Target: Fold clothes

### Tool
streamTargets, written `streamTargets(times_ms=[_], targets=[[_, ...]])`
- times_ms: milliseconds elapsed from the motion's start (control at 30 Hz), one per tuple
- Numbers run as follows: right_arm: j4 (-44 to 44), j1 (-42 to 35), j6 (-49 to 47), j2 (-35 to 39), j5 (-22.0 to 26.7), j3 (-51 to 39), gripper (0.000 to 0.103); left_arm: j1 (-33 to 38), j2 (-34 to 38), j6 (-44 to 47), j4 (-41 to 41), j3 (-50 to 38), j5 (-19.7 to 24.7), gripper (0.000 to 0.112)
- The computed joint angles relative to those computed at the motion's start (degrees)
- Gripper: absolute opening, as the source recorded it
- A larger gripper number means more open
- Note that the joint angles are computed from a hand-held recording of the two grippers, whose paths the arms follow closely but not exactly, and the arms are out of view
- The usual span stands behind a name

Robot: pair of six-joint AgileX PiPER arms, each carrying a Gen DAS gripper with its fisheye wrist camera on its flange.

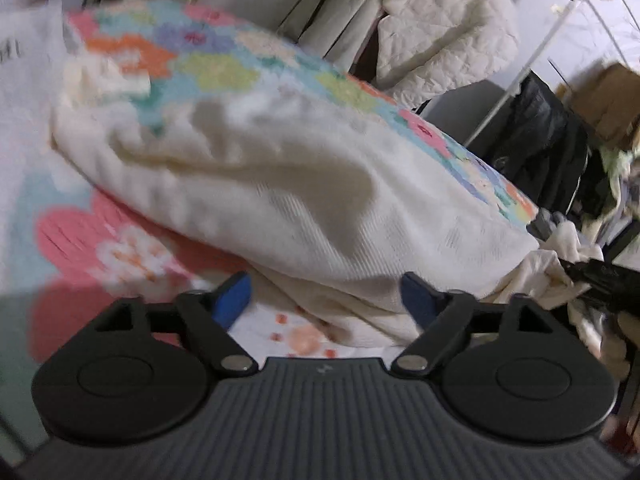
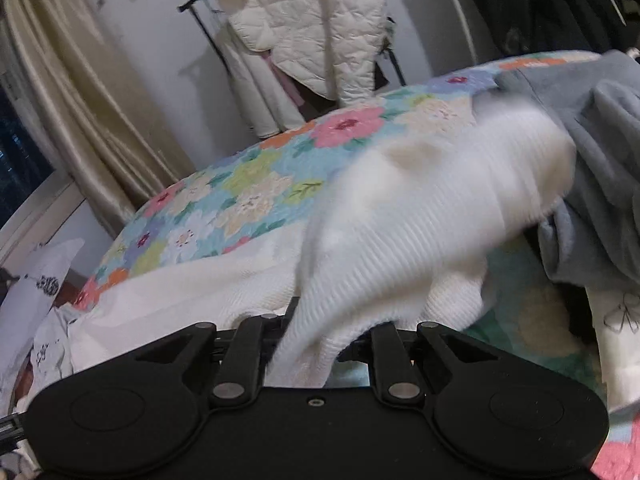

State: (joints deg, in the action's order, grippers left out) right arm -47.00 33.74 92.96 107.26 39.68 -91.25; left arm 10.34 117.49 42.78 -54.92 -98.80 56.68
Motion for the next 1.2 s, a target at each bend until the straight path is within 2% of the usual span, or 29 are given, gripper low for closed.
streamTargets(times_ms=[100,133,167,267,367,433,467,667,767,967,1133,1200], targets=[[-2.22,0.79,0.02,-1.15,-0.99,1.07,0.016,-2.28,2.58,-0.65,-4.29,0.33,-3.51,0.084],[-3.32,1.5,0.52,-1.83,-1.01,1.69,0.016,-2.7,3.06,0.72,-6.78,0.91,-4.82,0.068],[-4.05,1.32,0.49,-2.09,-1.86,2.12,0.016,-2.98,3.45,2.57,-9.51,1.48,-5.9,0.042],[-6.88,1.12,0.65,-2.92,-4.94,3.37,0.017,-3.28,2.86,5.15,-13.16,1.94,-8.37,0.023],[-7.98,1.64,0.15,-3.9,-6.65,3.39,0.017,-2.01,-1.97,16.67,-21.45,7.0,-11.64,0.012],[-7.66,2.48,-1.84,-4.05,-6.49,2.3,0.017,-0.47,-5.5,23.88,-26.06,9.43,-12.75,0.011],[-7.45,3.02,-3.01,-4.24,-6.22,1.64,0.017,0.7,-6.29,24.3,-26.95,9.14,-11.87,0.01],[-6.92,6.1,-5.68,-6.53,-9.95,-2.69,0.017,8.11,-8.67,20.1,-27.49,3.75,-4.01,0.01],[-6.21,7.61,-6.64,-6.19,-9.67,-7.16,0.017,11.96,-11.08,20.79,-29.51,4.31,-0.06,0.01],[-4.46,8.35,0.63,-8.91,-15.16,-9.34,0.017,19.29,-17.0,24.27,-37.7,4.4,4.86,0.01],[-3.55,9.07,6.61,-12.93,-22.57,-7.31,0.017,25.5,-17.41,19.06,-43.1,-5.45,10.31,0.01],[-5.21,8.79,12.46,-14.94,-26.58,-5.14,0.018,26.86,-16.72,17.56,-44.27,-10.42,10.67,0.01]])
